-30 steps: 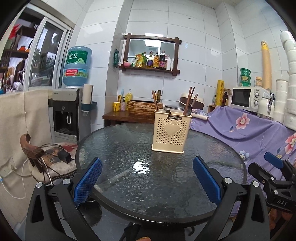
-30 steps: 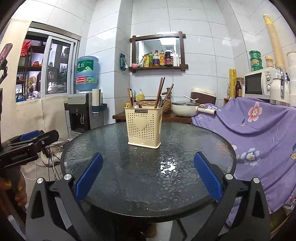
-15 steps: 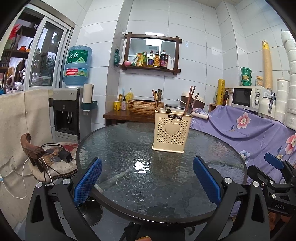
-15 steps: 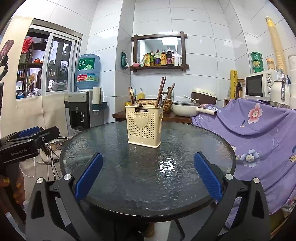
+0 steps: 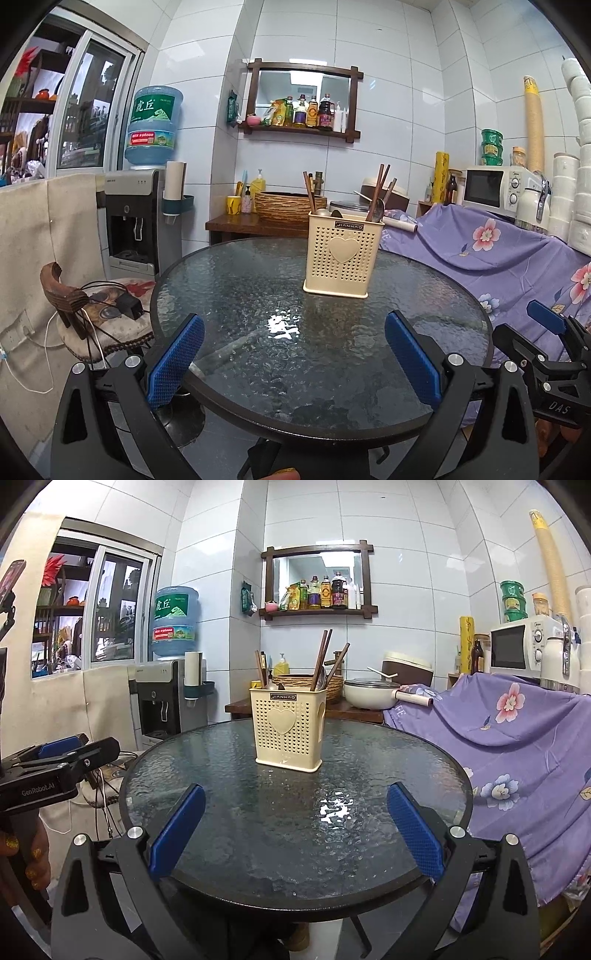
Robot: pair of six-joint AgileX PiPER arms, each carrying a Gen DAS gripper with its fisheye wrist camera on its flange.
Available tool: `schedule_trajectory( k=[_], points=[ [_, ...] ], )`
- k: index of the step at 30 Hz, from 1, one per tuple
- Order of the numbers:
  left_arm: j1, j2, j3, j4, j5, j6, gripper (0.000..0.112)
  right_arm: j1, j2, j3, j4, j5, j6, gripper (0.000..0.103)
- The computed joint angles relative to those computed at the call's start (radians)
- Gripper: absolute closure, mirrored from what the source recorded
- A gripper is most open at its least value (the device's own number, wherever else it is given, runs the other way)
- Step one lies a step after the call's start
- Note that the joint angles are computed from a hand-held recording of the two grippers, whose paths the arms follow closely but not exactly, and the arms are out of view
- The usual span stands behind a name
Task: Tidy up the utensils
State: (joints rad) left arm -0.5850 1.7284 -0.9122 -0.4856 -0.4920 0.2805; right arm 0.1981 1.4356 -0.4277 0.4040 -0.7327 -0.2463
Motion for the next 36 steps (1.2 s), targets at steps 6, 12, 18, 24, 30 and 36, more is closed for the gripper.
schedule_trajectory(
  k=[6,12,18,24,30,36],
  points=[
    [0.005,0.002,-0.004,-0.012,0.008,0.003,0.016,-0.013,-0.002,-0.004,-0.016,0.014,0.009,0.006],
    [0.005,0.001,-0.007,-0.035,0.012,0.015,0.016,-0.016,-0.001,-0.007,-0.02,0.017,0.01,0.006],
    [0.002,0.001,-0.009,-0.051,0.012,0.029,0.016,-0.017,-0.003,-0.007,-0.021,0.024,0.008,0.006],
    [-0.011,0.002,-0.01,-0.101,0.004,0.086,0.016,-0.02,-0.003,-0.011,-0.025,0.032,0.009,0.006],
    [-0.013,0.001,-0.013,-0.101,0.013,0.098,0.016,-0.01,0.002,-0.011,-0.015,0.025,0.001,0.006],
    [-0.023,-0.001,-0.01,-0.115,-0.005,0.123,0.016,-0.007,0.002,-0.013,-0.008,0.03,-0.004,0.006]
  ],
)
